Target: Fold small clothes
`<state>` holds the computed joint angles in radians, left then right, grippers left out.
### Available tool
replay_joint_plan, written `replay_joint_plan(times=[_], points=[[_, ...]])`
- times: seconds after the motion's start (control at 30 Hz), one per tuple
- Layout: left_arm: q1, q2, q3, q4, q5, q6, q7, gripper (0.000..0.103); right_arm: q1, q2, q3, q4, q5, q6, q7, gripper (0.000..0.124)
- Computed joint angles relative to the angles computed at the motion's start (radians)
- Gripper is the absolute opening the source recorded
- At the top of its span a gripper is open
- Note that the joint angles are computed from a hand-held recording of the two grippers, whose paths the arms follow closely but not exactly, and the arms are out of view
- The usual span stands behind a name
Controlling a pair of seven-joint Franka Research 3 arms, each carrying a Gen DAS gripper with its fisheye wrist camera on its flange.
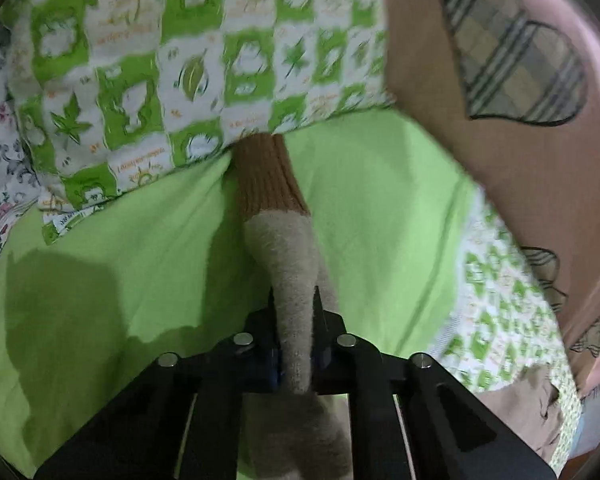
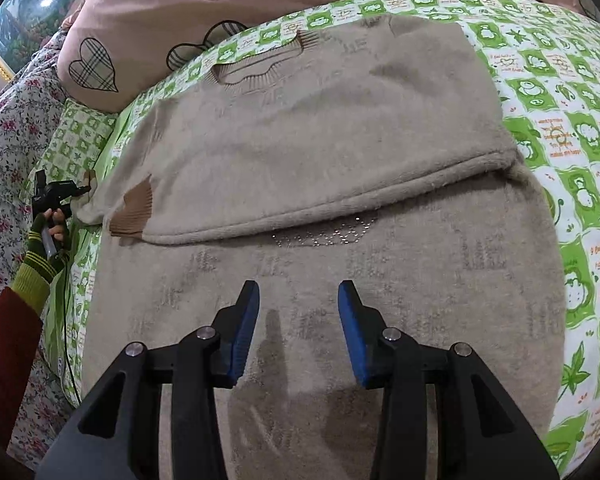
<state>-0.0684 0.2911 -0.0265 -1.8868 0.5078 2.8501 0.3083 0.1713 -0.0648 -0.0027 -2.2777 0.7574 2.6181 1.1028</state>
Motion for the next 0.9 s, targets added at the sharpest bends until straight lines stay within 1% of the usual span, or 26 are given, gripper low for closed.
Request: replay_joint_plan(times=[0.03, 0.07, 0.1, 0.17, 0.2, 0.23, 0.3, 0.4, 0.5, 0.53, 0.6, 0.67, 0.7, 0.8, 0.9], points=[[-0.015, -0.015, 0.011, -0.015, 0.027, 0.022, -0.026, 0.008, 0.001, 0.001, 0.001, 0.000, 0.005, 0.002, -0.004, 0.042], [-0.030, -0.037, 0.019, -0.040, 0.058, 0.062, -0.056, 0.008, 0.003, 0.002, 0.001, 0.001, 0.014, 0.002, -0.011, 0.042], [-0.041, -0.049, 0.020, -0.049, 0.080, 0.080, -0.074, 0.008, 0.005, 0.003, 0.001, 0.003, 0.027, 0.000, -0.020, 0.042], [-0.084, -0.071, 0.030, -0.048, 0.165, 0.096, -0.131, 0.008, 0.008, 0.001, 0.001, 0.002, 0.061, -0.005, -0.040, 0.042], [-0.118, -0.083, 0.037, -0.042, 0.239, 0.107, -0.173, 0.008, 0.010, -0.002, 0.001, 0.000, 0.077, -0.004, -0.050, 0.042], [-0.132, -0.088, 0.034, -0.034, 0.282, 0.106, -0.200, 0.008, 0.011, -0.004, 0.002, -0.001, 0.085, -0.004, -0.054, 0.042], [-0.170, -0.085, 0.025, -0.004, 0.389, 0.142, -0.275, 0.008, 0.014, -0.018, 0.000, -0.013, 0.110, 0.001, -0.068, 0.042], [-0.233, -0.047, 0.001, 0.086, 0.500, 0.124, -0.334, 0.008, 0.013, -0.043, -0.005, -0.036, 0.126, 0.010, -0.072, 0.042], [-0.294, 0.020, -0.026, 0.196, 0.552, 0.094, -0.345, 0.008, 0.008, -0.072, -0.018, -0.066, 0.145, 0.024, -0.068, 0.042], [-0.316, 0.038, -0.029, 0.225, 0.567, 0.081, -0.340, 0.008, 0.005, -0.084, -0.023, -0.080, 0.154, 0.035, -0.066, 0.042], [-0.350, 0.109, -0.053, 0.316, 0.552, 0.063, -0.278, 0.008, 0.001, -0.101, -0.033, -0.098, 0.165, 0.051, -0.064, 0.042], [-0.373, 0.168, -0.081, 0.381, 0.489, 0.058, -0.190, 0.008, -0.005, -0.118, -0.042, -0.114, 0.164, 0.060, -0.063, 0.042], [-0.379, 0.212, -0.107, 0.430, 0.441, 0.049, -0.125, 0.008, -0.008, -0.127, -0.047, -0.122, 0.161, 0.063, -0.060, 0.042], [-0.414, 0.314, -0.149, 0.549, 0.349, 0.008, 0.018, 0.008, -0.014, -0.143, -0.060, -0.137, 0.162, 0.069, -0.061, 0.042], [-0.459, 0.399, -0.162, 0.646, 0.287, -0.035, 0.129, 0.008, -0.019, -0.153, -0.073, -0.149, 0.183, 0.085, -0.066, 0.042]])
